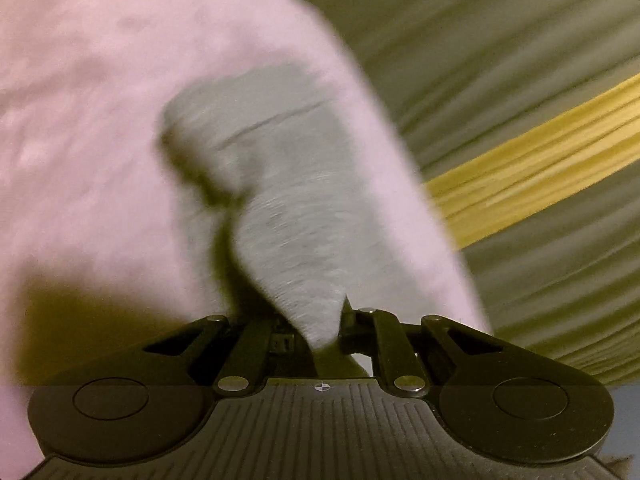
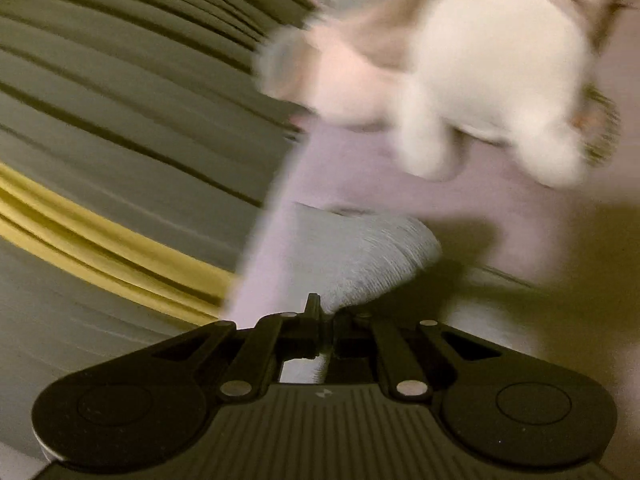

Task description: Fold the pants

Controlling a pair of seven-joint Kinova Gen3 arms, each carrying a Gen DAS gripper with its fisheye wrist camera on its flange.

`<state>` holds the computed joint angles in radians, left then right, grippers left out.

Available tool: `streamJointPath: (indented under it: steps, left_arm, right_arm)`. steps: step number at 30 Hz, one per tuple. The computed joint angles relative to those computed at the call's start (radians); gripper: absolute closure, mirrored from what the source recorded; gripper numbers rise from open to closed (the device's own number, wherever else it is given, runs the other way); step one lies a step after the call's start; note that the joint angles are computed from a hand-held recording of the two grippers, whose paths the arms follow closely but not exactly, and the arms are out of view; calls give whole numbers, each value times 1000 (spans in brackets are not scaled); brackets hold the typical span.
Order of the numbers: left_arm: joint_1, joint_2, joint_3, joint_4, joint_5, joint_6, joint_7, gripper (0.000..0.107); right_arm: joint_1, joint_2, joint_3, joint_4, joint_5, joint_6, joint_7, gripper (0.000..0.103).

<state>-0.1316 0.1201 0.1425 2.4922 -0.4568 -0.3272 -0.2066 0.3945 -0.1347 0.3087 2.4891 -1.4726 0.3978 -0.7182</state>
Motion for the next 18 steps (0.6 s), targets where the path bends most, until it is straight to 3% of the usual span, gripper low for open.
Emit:
streamJointPath:
  steps: [2, 5, 8, 10, 12, 14, 16, 18]
  left_arm:
    - [20, 31, -5, 0, 39, 29, -45, 94]
    - [49, 14, -15, 1, 114, 36, -123, 92]
    - [89, -12, -25, -15, 183, 66, -211, 92]
    - [98, -15, -31, -15, 214, 48, -244, 92]
    - [102, -16, -32, -17, 236, 57, -257, 92]
    - [103, -7, -32, -7, 255, 56, -262, 92]
    - [93, 13, -27, -5, 254, 62, -251, 90]
    - [21, 23, 26, 5, 201, 44, -181, 89]
  right_arm:
    - [45, 82, -79, -7, 81, -49, -66, 97]
    - [157, 113, -159, -15, 122, -13, -157, 97]
    - [244, 114, -258, -27, 96, -11, -110, 97]
    - [272, 92, -238, -7, 24, 39, -29, 97]
    - [255, 79, -169, 15, -45, 97, 25, 97]
    - [250, 72, -161, 27, -51, 89, 24, 97]
    - [266, 107, -227, 12, 7, 20, -4, 97]
    - [307, 123, -320, 2, 58, -45, -83, 98]
